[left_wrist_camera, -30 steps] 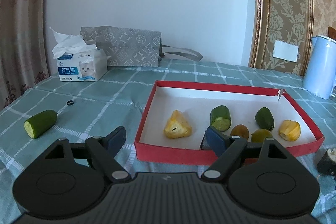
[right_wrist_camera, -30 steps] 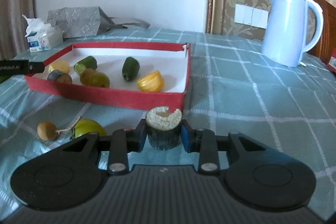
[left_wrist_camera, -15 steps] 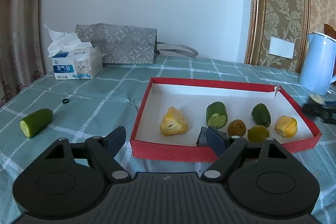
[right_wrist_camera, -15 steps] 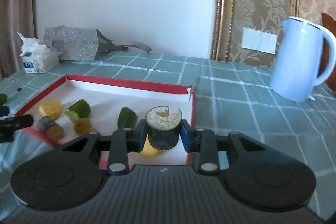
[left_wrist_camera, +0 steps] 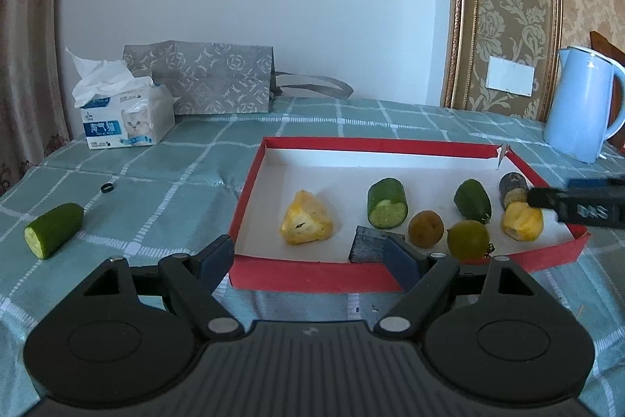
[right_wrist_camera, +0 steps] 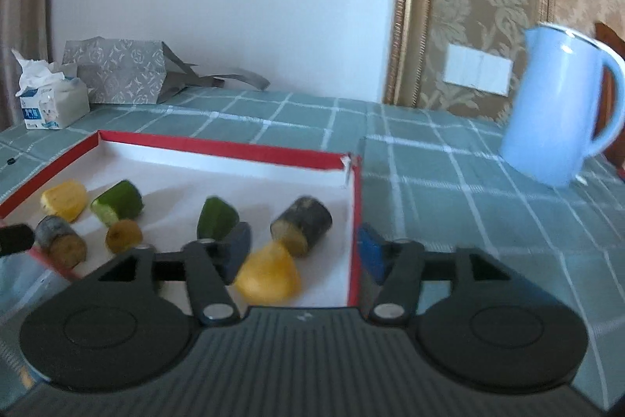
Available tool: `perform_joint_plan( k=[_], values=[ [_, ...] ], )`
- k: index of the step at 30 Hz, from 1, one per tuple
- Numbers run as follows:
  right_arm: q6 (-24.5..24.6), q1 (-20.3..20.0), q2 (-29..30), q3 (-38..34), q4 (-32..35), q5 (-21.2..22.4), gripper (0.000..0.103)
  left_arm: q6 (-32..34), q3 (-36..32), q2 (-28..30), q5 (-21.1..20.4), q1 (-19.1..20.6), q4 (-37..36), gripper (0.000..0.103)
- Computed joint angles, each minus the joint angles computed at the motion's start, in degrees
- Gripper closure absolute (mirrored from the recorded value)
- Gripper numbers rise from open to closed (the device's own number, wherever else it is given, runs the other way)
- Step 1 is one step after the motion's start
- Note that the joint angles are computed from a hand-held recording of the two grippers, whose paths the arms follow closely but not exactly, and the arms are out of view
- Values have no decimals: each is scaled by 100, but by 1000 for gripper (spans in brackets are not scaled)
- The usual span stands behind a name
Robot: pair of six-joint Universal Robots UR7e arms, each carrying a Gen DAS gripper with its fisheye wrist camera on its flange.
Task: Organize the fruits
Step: 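Grasp the small brown round fruit with stem on the table with the left gripper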
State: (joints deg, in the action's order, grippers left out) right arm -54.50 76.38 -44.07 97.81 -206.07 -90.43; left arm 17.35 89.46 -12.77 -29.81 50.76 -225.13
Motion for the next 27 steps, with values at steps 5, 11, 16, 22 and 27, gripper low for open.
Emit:
perform_joint_plan(
  k=[5,11,16,22,27],
  values=[
    [-58,-321,-395,814,-806,623,21,-212,389,-145,-153,-52,-15,19],
    [329,-708,-678,1258,-1055,1087,4,-510,1155,-328,-611,-242,-368,16],
    [621,-706,-739,1181,-695,865,3,-130,1118,-49,-467,-459,-672,15],
    [565,-721,-743,1270,-733,927,0,456,895,249,-363,-626,-795,15],
    [517,-704,-740,1270,-707,893,0,555,814,322,-444,-670,-697,15]
  ],
)
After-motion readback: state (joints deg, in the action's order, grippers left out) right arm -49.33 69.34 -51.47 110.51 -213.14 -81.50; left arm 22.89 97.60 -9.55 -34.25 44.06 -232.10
